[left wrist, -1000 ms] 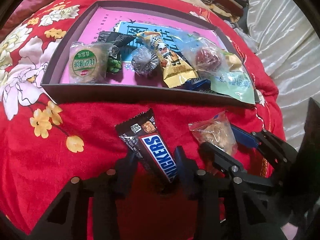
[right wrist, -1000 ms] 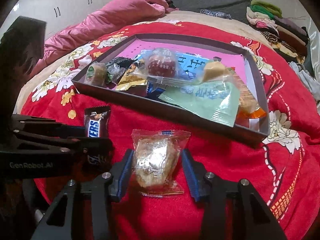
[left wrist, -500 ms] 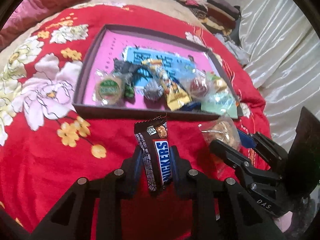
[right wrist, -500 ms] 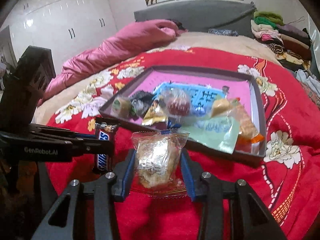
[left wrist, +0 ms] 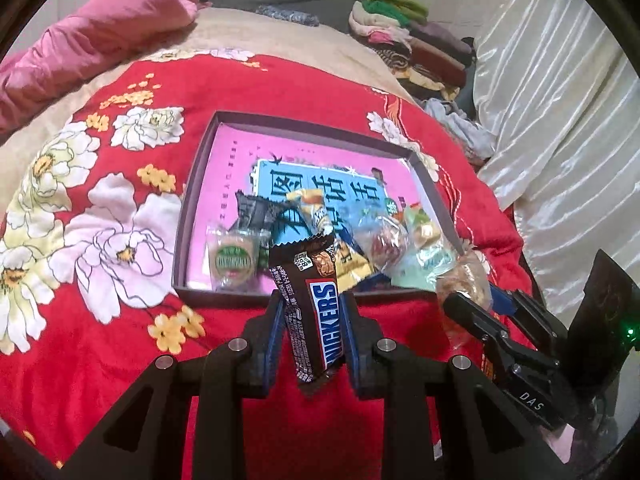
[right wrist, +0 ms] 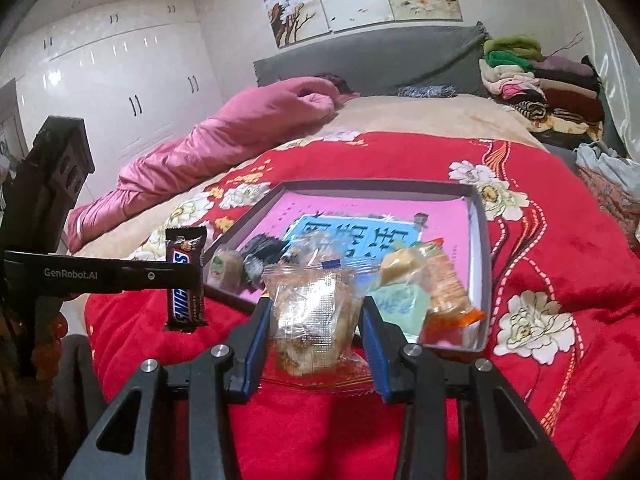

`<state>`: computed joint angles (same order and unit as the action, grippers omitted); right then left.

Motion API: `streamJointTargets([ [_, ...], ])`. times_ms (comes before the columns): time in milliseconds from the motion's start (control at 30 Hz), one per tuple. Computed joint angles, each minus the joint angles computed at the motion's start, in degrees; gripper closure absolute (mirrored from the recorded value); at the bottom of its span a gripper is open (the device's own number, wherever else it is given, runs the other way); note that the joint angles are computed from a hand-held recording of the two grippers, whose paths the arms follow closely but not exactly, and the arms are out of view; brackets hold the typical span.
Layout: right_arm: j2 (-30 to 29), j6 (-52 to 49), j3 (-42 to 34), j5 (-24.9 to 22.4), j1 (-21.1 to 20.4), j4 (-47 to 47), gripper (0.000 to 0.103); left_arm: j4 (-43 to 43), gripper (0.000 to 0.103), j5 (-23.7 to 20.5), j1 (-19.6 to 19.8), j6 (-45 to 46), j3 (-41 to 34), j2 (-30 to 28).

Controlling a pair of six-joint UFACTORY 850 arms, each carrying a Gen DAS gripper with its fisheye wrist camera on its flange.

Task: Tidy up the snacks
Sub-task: 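Carry the pastry bag and Snickers bar over the pink tray with both tools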

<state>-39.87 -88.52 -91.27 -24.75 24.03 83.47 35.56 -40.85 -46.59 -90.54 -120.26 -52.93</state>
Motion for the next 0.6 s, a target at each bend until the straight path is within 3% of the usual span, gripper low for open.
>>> streamJointTargets([
  [600, -1.0, -5.5, -1.7, 0.2, -1.8, 9.3, 0.059, 0.5, 0.076, -3.8, 1.3, 1.9, -5.3, -2.9],
])
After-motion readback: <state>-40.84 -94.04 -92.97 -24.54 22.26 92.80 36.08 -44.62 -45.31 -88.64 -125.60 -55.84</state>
